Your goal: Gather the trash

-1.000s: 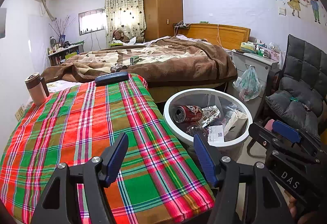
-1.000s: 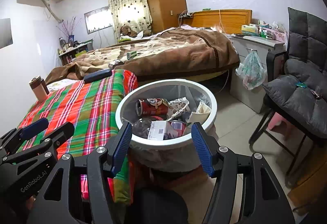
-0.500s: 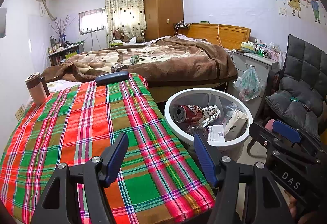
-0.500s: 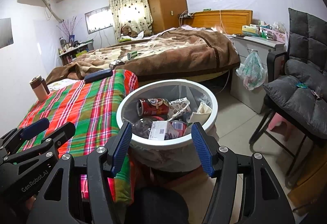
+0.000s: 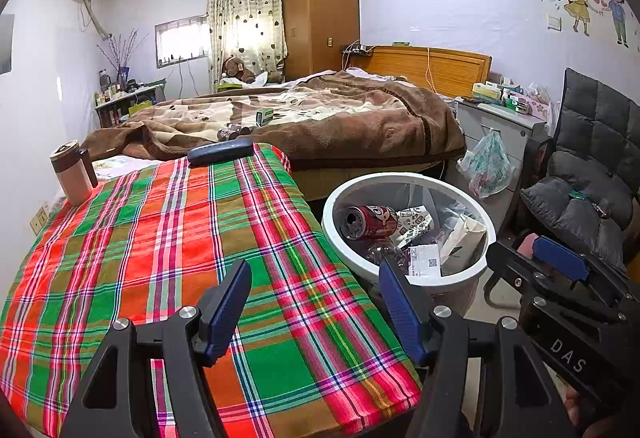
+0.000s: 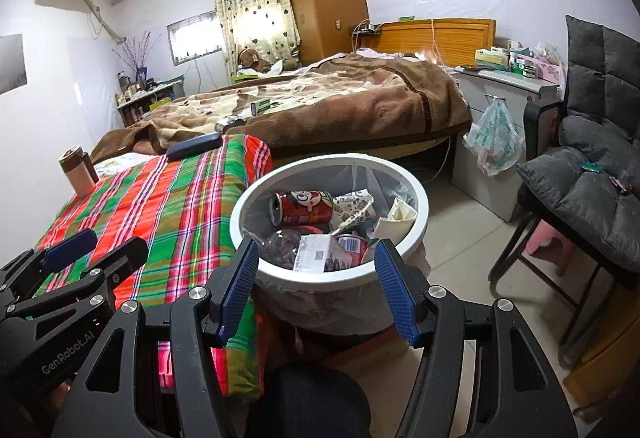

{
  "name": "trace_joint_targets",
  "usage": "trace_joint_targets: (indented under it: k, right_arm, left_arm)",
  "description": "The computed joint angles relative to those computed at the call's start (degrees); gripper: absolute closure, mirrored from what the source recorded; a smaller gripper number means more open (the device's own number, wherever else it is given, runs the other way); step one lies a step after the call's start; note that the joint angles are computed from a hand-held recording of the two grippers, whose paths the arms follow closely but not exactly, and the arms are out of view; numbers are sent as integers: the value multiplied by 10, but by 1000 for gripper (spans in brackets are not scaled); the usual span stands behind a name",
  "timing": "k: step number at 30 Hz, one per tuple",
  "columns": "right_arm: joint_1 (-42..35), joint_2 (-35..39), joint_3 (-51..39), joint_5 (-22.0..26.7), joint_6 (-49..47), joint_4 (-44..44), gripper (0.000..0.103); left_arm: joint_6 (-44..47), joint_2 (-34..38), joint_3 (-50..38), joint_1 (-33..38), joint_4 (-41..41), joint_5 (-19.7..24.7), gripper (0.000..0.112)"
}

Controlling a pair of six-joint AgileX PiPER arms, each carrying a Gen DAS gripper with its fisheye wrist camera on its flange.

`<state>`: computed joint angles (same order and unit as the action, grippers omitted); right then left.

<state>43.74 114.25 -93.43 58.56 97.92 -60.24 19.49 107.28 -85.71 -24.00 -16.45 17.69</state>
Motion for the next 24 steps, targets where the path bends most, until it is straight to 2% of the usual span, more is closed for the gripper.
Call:
trace_joint_targets:
  k: [24]
  right_arm:
    - [2, 1, 0, 1, 2, -2, 41]
  left_arm:
    - [8, 0, 4, 2, -8, -1, 46]
